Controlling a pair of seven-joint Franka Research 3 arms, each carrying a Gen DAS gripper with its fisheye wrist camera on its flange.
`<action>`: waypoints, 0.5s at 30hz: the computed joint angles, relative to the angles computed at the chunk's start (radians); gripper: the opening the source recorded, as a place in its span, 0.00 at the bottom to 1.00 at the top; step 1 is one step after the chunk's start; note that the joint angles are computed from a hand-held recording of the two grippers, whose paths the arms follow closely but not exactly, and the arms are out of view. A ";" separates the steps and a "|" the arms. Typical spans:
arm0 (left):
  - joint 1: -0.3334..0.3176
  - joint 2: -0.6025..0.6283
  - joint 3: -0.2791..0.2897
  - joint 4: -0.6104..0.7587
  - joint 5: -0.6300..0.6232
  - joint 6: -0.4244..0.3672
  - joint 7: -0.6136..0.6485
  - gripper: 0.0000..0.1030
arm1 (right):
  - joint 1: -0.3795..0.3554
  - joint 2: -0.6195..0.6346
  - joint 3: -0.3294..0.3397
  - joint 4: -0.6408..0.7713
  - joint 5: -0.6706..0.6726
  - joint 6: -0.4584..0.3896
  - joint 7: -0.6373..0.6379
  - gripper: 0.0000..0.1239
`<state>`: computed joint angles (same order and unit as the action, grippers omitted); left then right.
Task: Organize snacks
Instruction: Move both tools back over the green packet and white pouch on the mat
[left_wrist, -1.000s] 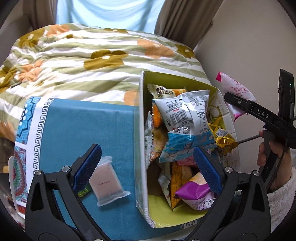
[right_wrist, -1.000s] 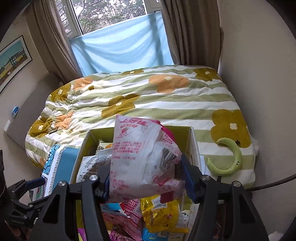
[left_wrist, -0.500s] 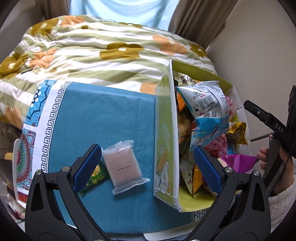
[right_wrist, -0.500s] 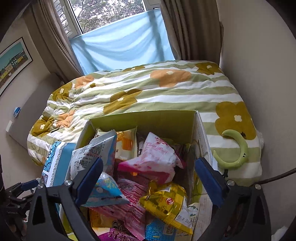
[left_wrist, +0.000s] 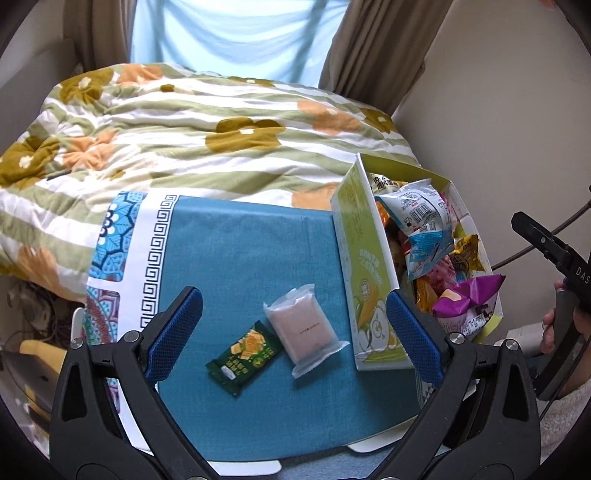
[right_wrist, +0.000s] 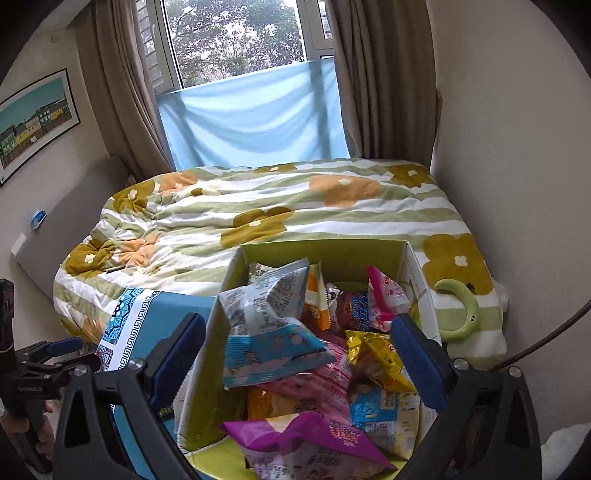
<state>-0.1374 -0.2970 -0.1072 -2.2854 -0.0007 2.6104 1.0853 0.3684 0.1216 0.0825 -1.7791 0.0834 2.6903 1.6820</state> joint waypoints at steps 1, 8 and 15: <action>-0.003 -0.022 0.011 -0.020 -0.010 0.003 0.020 0.96 | 0.009 -0.013 0.004 -0.012 -0.005 0.005 0.018 0.81; -0.023 -0.175 0.080 -0.155 -0.057 -0.002 0.167 0.96 | 0.071 -0.094 0.036 -0.116 -0.192 0.071 0.262 0.81; -0.036 -0.291 0.133 -0.247 -0.074 -0.044 0.317 0.96 | 0.111 -0.127 0.094 -0.170 -0.362 0.042 0.503 0.81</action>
<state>-0.1731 -0.5882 0.0260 -2.5329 -0.0746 2.5666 1.4022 0.4797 -0.0058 0.1760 -1.9489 -0.2791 2.7320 2.1850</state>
